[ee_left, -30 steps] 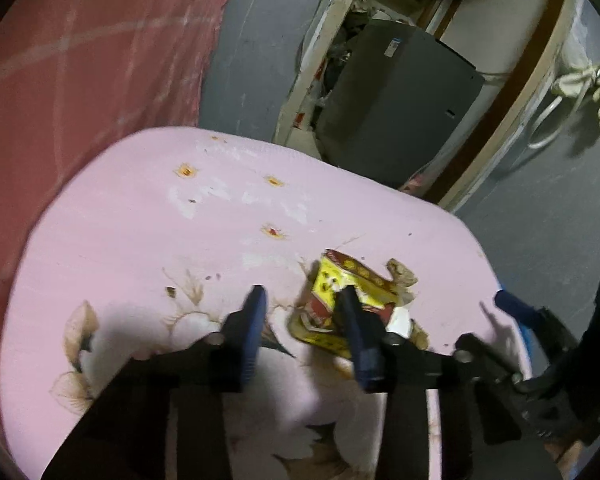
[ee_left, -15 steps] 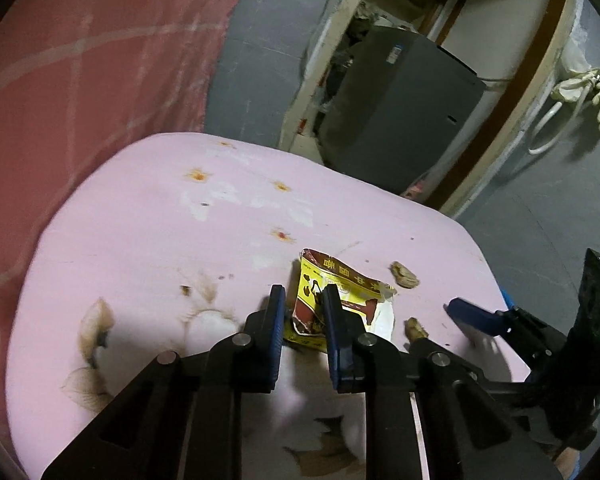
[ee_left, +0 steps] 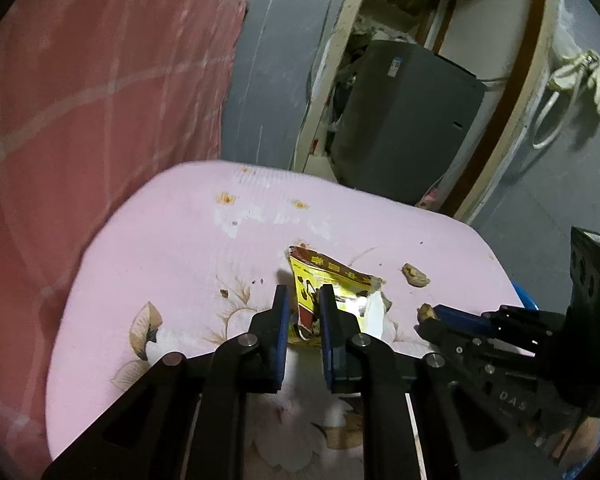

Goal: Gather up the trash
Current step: 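Lift both held pieces and carry them over the blue basin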

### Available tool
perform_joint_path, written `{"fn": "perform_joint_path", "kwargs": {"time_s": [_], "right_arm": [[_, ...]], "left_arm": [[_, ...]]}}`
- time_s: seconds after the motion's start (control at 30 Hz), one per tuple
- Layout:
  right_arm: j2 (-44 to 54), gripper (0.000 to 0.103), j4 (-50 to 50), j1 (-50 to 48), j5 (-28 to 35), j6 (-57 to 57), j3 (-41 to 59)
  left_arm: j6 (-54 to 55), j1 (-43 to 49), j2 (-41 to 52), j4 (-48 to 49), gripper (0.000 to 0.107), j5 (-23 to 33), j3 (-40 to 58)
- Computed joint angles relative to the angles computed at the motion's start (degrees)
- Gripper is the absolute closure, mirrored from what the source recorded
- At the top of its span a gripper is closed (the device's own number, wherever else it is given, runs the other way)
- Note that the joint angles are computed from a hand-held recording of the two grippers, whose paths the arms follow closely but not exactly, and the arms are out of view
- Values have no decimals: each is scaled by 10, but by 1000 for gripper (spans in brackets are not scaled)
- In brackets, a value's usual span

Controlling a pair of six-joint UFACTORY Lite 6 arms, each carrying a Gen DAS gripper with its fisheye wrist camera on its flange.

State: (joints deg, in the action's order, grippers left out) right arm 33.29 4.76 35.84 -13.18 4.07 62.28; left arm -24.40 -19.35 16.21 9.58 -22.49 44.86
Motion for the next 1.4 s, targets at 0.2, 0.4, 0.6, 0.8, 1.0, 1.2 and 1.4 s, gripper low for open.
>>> {"fn": "perform_joint_path", "kwargs": {"time_s": [0.2,0.4,0.6,0.8,1.0,1.2,1.4], "right_arm": [[-54,90,118,23,-102,-92,-78],[-152,90,207,62,-255,-144,-194],[-290,90,292,99,-377,-209,-311],[-439,90,337,101,-412,-260,-405],[-599,90,348,57,-387,-287,-488],[-789,90,323,-61,-288,-293,-570],[-939,90,228,-235,-156,-262,-629]], "left_arm": [[181,-47,-55,-181,99,-56,-52],[293,-118,-108,-308,99,-125,-90],[366,-185,-145,-388,99,-181,-94],[443,-273,-161,-484,99,-223,-73],[497,-343,-129,-534,99,-242,-4],[537,-400,-53,-560,99,-231,95],[531,-427,43,-559,99,-185,213]]}}
